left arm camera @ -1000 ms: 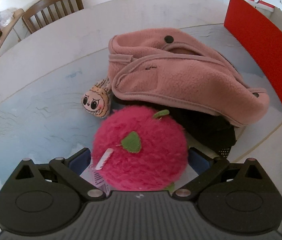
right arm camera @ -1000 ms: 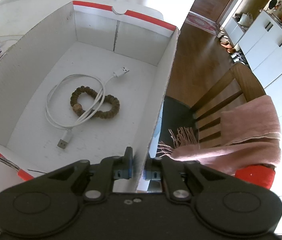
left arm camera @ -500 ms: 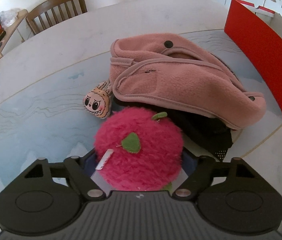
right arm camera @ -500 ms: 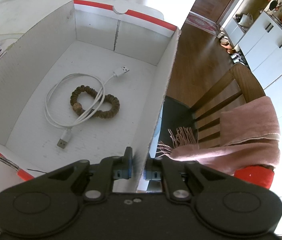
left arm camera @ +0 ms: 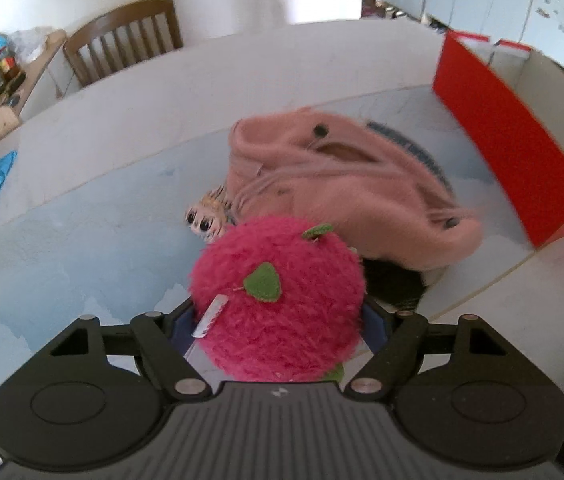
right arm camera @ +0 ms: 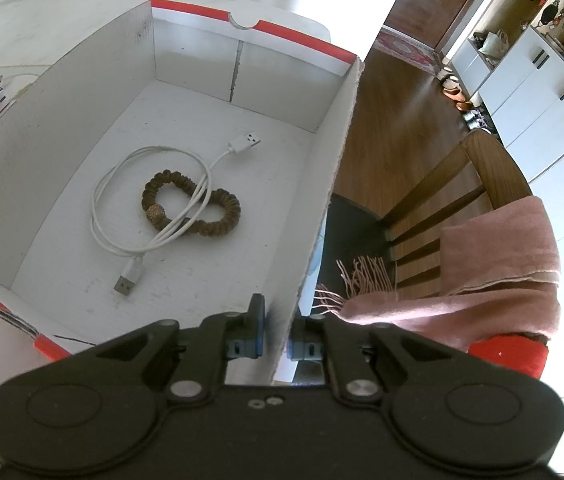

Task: Organize objects
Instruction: 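Close the left gripper on the pink fuzzy plush and lift it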

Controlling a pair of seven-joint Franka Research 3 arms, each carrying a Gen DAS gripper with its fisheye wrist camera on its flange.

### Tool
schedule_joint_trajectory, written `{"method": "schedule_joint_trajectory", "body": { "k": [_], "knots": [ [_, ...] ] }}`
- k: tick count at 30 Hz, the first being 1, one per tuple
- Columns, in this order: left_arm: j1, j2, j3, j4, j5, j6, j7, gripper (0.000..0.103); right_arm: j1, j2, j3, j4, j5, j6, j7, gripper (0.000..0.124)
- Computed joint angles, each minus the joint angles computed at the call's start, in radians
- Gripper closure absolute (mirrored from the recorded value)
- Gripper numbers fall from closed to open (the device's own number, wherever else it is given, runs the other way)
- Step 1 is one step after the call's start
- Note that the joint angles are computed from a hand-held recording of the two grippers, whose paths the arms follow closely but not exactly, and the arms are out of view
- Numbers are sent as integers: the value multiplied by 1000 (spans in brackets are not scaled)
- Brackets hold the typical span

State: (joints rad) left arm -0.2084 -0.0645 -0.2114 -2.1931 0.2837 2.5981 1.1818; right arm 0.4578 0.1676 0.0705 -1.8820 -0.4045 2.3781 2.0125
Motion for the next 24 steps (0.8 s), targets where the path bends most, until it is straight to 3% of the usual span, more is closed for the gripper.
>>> {"method": "schedule_joint_trajectory", "body": {
  "k": [11, 24],
  "knots": [
    [-57, 9, -20, 106, -127, 51, 174, 24, 0, -1, 0, -1, 3, 3, -4, 116],
    [-108, 223, -80, 383, -197, 35, 378, 24, -4, -4, 0, -7, 13, 17, -12, 116]
  ]
}}
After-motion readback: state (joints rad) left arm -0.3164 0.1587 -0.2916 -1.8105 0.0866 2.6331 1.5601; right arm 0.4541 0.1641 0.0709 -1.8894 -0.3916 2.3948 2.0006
